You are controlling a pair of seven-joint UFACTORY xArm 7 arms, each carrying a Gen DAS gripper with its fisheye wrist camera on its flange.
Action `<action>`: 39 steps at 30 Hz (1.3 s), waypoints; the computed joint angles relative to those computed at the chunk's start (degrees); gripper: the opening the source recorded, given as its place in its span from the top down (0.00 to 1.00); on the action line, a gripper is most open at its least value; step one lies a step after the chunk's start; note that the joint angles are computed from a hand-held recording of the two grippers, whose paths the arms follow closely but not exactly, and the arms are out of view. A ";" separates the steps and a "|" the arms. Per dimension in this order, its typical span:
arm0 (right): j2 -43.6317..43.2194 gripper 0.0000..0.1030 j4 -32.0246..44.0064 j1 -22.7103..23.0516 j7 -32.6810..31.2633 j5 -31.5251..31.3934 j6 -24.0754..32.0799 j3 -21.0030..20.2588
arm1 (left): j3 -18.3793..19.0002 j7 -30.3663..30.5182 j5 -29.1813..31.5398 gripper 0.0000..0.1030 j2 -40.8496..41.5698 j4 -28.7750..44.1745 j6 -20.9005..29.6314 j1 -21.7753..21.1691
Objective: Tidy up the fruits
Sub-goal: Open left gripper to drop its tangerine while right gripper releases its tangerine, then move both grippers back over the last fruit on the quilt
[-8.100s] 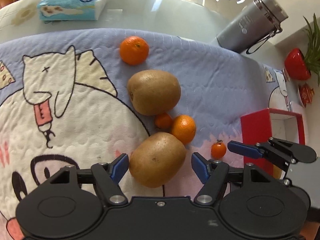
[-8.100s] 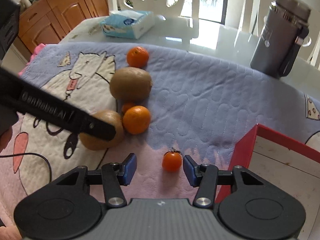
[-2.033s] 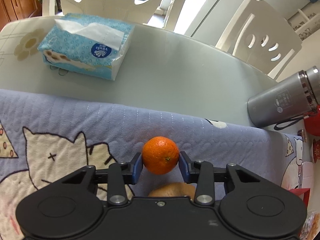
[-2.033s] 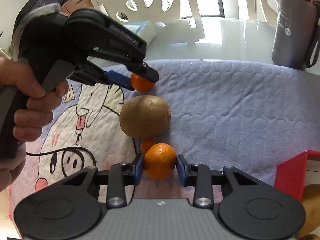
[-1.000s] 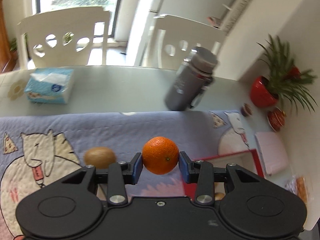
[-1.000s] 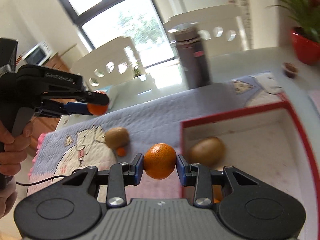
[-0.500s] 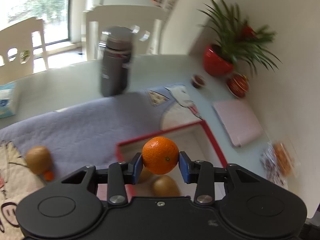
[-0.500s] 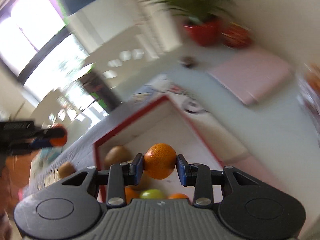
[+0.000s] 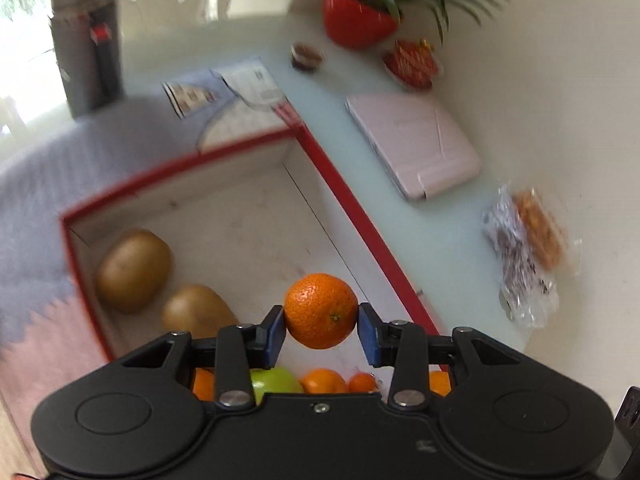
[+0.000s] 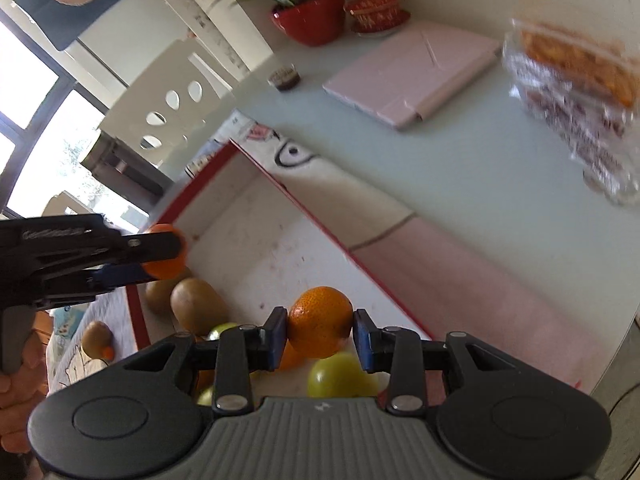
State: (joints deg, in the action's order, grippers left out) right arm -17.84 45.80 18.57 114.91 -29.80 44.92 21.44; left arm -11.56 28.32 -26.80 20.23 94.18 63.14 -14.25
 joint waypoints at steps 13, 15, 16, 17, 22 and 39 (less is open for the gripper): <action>3.92 0.62 2.59 2.13 -5.20 3.42 5.10 -2.91 | -0.13 -1.59 6.17 0.24 4.46 2.04 2.43 -3.21; 3.73 0.61 2.56 2.13 -5.81 3.95 4.86 -3.14 | -0.07 -2.36 6.36 0.24 4.78 2.86 2.83 -3.13; 3.75 0.60 2.73 2.12 -5.94 3.99 5.07 -3.05 | -0.05 -2.58 6.38 0.23 5.13 3.62 3.53 -2.94; 3.71 0.60 2.96 2.15 -6.12 4.08 5.39 -2.97 | -0.04 -2.85 6.44 0.23 5.51 4.41 4.06 -2.85; 2.91 0.51 3.15 2.08 -5.92 3.97 4.78 -2.78 | 0.09 -3.11 6.24 0.23 5.28 5.64 4.36 -2.05; 12.58 0.50 17.45 2.87 -15.38 -3.55 5.42 -4.45 | 2.86 -6.61 4.37 0.22 4.84 13.96 4.71 4.99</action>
